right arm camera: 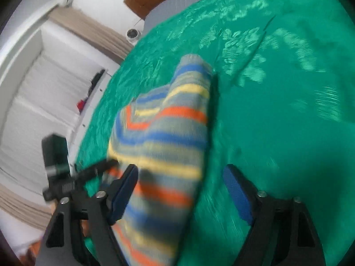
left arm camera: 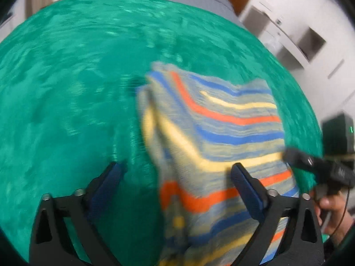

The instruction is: Fold small clothes

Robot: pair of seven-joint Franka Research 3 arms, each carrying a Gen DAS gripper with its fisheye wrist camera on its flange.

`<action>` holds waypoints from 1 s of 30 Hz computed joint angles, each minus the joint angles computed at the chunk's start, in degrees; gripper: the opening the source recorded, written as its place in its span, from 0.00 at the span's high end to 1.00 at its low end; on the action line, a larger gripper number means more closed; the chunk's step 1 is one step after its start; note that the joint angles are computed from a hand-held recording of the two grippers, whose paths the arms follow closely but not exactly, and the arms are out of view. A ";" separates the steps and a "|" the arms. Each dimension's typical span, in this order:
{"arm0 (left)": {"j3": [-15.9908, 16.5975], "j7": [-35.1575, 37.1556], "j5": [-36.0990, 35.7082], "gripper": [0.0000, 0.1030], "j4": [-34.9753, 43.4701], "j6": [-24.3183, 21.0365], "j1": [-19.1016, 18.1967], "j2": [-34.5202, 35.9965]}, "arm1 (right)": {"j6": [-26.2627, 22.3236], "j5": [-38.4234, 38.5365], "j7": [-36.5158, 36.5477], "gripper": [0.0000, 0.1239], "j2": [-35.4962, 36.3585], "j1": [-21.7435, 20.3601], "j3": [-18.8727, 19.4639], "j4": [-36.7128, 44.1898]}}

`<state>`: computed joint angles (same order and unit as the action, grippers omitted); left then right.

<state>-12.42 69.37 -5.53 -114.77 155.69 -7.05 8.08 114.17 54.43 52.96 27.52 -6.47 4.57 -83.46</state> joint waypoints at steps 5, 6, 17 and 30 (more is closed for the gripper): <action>0.56 -4.79 4.65 0.81 -0.01 1.86 -1.40 0.01 | 8.21 -9.01 -3.32 0.74 -3.25 6.15 -0.54 -3.37; 0.78 -5.72 5.51 0.82 0.17 2.14 -1.45 -0.08 | 11.95 -10.66 -5.35 0.75 -5.62 7.35 -0.67 -6.08; 2.75 -17.60 23.06 0.29 7.56 -0.95 -4.84 0.57 | 18.50 -6.73 -9.22 0.62 -10.33 7.39 -3.10 -7.15; -2.88 -46.22 54.15 0.01 -3.70 -19.73 -7.80 -15.17 | 29.70 -19.29 -13.32 0.22 -33.05 6.64 -7.81 -35.02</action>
<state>-15.30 23.15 48.63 -118.46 135.96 -14.85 -7.08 143.87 35.13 39.64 -5.53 0.17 -3.24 -118.48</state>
